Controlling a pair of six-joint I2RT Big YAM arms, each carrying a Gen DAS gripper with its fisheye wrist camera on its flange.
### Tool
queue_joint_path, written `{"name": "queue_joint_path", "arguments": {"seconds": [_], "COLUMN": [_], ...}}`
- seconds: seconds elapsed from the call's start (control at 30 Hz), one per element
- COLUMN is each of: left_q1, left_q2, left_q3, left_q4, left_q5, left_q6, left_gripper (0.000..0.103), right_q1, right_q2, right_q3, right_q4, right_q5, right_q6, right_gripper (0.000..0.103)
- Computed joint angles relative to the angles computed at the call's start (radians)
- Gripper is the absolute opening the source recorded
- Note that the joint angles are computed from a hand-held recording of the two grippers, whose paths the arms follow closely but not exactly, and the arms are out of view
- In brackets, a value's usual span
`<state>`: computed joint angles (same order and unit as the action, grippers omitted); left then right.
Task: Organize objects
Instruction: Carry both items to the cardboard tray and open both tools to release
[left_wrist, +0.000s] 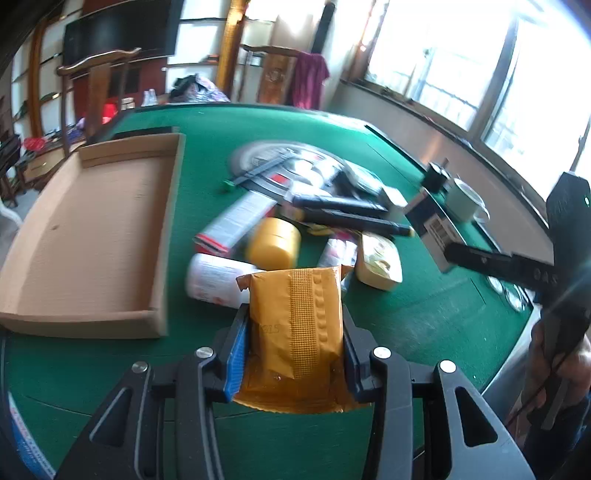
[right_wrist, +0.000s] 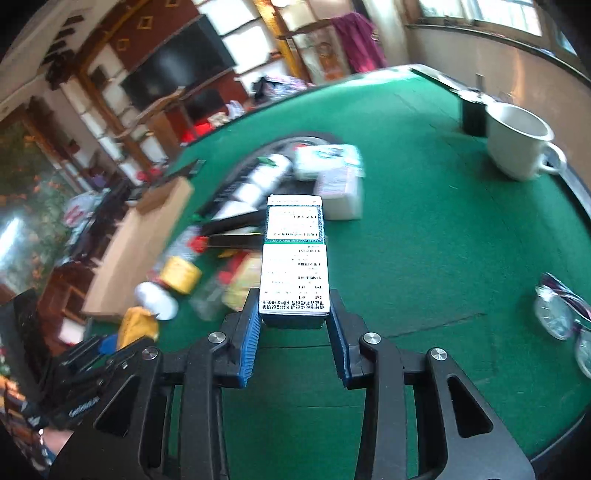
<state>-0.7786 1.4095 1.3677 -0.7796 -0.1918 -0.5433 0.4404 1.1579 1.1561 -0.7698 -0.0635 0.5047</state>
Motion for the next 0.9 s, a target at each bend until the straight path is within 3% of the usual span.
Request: {"name": "queue_joint_path", "arguments": {"seconds": [0.3, 0.5, 0.73, 0.9], "left_q1": [0.134, 0.25, 0.369, 0.427], "left_q2": [-0.116, -0.127, -0.02, 0.099], "left_q3": [-0.078, -0.063, 0.051, 0.153], "left_q4": [0.0, -0.041, -0.09, -0.134], "left_q5": [-0.037, -0.022, 0.025, 0.051], "left_q6": [-0.025, 0.025, 0.09, 0.126], "left_gripper": [0.043, 0.043, 0.043, 0.043], "right_q1": [0.123, 0.196, 0.234, 0.229], "right_q2": [0.121, 0.269, 0.497, 0.715], "right_q3": [0.156, 0.336, 0.62, 0.908], "right_q4": [-0.02, -0.082, -0.182, -0.284], "right_q5": [-0.063, -0.093, -0.122, -0.146], "right_q6": [-0.042, -0.067, -0.086, -0.056], "right_gripper": [0.034, 0.034, 0.034, 0.034]}}
